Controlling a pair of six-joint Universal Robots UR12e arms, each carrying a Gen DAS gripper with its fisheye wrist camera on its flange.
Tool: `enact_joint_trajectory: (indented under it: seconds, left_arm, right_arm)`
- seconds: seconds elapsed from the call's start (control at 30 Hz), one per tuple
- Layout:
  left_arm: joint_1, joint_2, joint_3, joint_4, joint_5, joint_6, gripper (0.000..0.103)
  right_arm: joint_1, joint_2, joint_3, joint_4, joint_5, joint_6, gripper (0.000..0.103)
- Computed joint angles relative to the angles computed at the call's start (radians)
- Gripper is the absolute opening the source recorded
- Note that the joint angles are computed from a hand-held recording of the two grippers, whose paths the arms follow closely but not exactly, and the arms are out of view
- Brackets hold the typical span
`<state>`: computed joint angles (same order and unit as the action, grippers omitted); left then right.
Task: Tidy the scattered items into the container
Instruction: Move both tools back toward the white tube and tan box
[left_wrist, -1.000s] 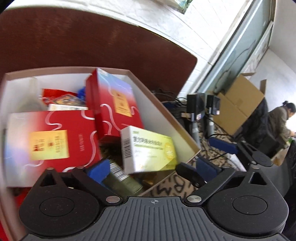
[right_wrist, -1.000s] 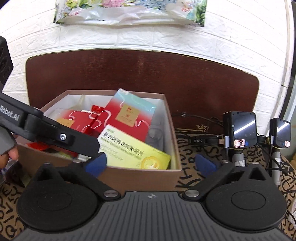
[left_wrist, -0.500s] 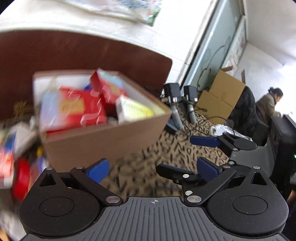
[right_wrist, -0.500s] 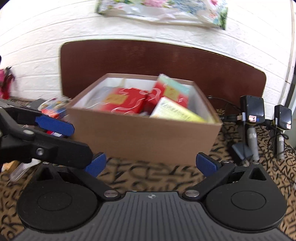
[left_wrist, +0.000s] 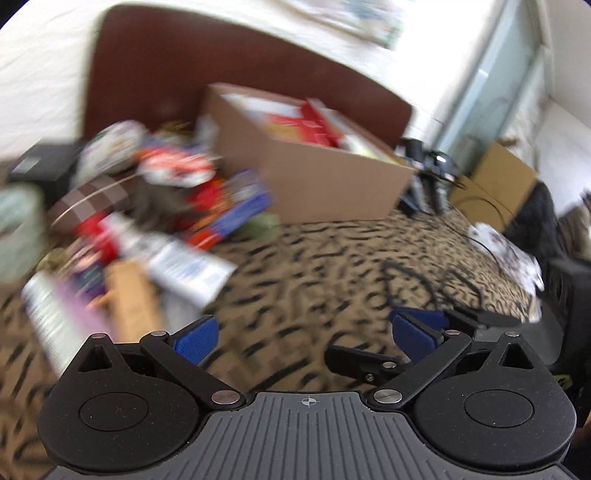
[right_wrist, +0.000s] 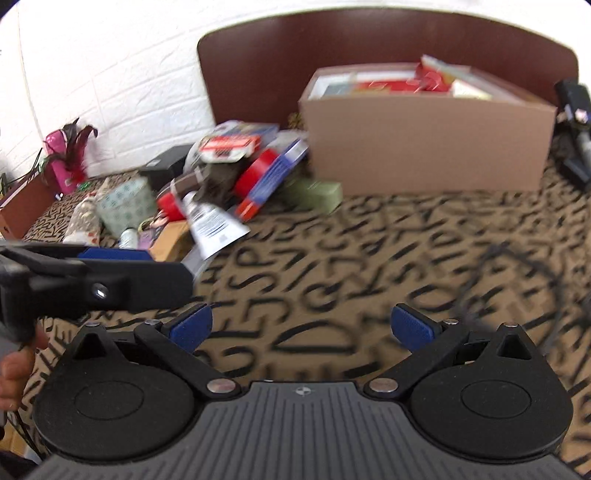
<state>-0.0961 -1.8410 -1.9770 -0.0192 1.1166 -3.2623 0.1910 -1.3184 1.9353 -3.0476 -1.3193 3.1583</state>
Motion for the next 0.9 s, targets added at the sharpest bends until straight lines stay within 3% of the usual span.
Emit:
enact_joint_trajectory:
  seconds: [0.2, 0.37, 0.53, 0.7, 0.9]
  left_arm:
    - [0.058, 0.041, -0.074, 0.055, 0.065, -0.101, 0.103]
    - [0.097, 0.044, -0.093, 0.078, 0.054, -0.131, 0.103]
    - [0.127, 0.029, -0.084, 0.054, 0.029, -0.188, 0.101]
    - [0.129, 0.017, -0.066, 0.022, 0.088, -0.223, 0.093]
    - [0.126, -0.007, -0.03, -0.006, 0.147, -0.268, 0.075]
  right_arm:
    - [0.047, 0.016, -0.024, 0.024, 0.036, -0.015, 0.102]
    - [0.089, 0.042, -0.047, -0.009, 0.01, -0.075, 0.102]
    - [0.117, 0.065, -0.068, -0.038, -0.04, -0.077, 0.095]
    - [0.127, 0.085, -0.093, -0.038, -0.027, -0.081, 0.09]
    - [0.136, 0.102, -0.118, -0.007, -0.009, -0.079, 0.08]
